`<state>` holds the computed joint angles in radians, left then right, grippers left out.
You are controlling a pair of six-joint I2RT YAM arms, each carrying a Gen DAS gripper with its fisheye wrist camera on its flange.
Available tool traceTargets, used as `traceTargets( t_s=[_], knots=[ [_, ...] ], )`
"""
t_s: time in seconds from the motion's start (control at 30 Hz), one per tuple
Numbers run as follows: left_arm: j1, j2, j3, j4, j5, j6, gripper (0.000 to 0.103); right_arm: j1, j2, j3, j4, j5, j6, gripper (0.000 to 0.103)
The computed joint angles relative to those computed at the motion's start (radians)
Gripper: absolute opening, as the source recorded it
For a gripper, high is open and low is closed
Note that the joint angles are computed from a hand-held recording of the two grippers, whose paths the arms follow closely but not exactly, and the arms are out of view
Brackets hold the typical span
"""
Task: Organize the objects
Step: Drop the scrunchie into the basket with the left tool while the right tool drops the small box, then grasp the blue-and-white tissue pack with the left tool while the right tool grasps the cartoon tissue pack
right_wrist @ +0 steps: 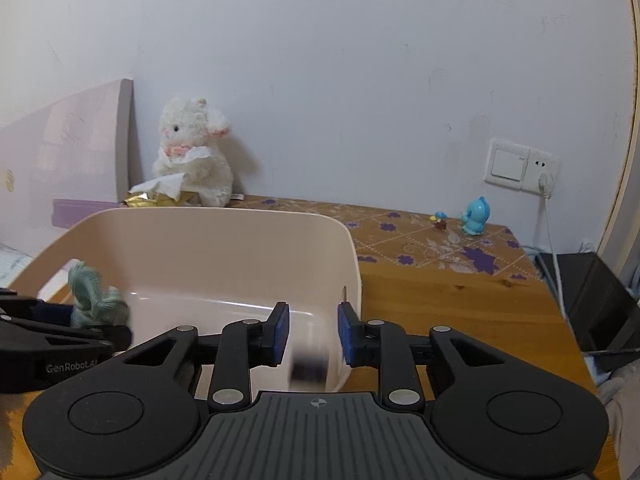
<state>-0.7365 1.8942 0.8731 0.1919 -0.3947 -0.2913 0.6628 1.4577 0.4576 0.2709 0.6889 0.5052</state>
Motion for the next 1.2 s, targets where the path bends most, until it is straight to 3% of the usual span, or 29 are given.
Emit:
traceTargets(
  t_s=[0.1,0.13,0.17,0.23,0.37,0.53,0.7,0.93,1.2],
  knots=[
    [-0.015,-0.064,-0.062,0.041,0.000,0.011,0.066,0.054,-0.060,-0.023,-0.031,0.040,0.005,0.058],
    [-0.026,-0.091,-0.086,0.054,-0.011,0.020,0.073,0.078,-0.078,-0.024,-0.055,0.077,0.014,0.077],
    [-0.038,-0.121,-0.111,0.066,-0.025,0.029,0.077,0.111,-0.100,-0.039,-0.055,0.116,0.013,0.083],
    [-0.065,-0.181,-0.161,0.090,-0.054,0.032,0.087,0.160,-0.145,-0.047,-0.101,0.166,0.016,0.087],
    [-0.120,-0.285,-0.233,0.091,-0.119,0.018,0.092,0.245,-0.246,-0.053,-0.242,0.213,0.076,0.098],
    [-0.176,-0.335,-0.292,0.093,-0.201,0.016,0.097,0.333,-0.282,-0.048,-0.404,0.254,0.167,0.101],
    [-0.178,-0.345,-0.339,0.082,-0.161,-0.029,0.097,0.334,-0.242,-0.083,-0.429,0.214,0.221,0.103],
    [-0.162,-0.232,-0.365,0.121,-0.125,-0.073,0.097,0.199,-0.137,-0.162,-0.250,0.053,0.187,0.103],
    [-0.123,-0.090,-0.333,0.136,-0.065,-0.105,0.097,0.109,0.069,-0.140,-0.059,-0.103,0.144,0.103]
  ],
)
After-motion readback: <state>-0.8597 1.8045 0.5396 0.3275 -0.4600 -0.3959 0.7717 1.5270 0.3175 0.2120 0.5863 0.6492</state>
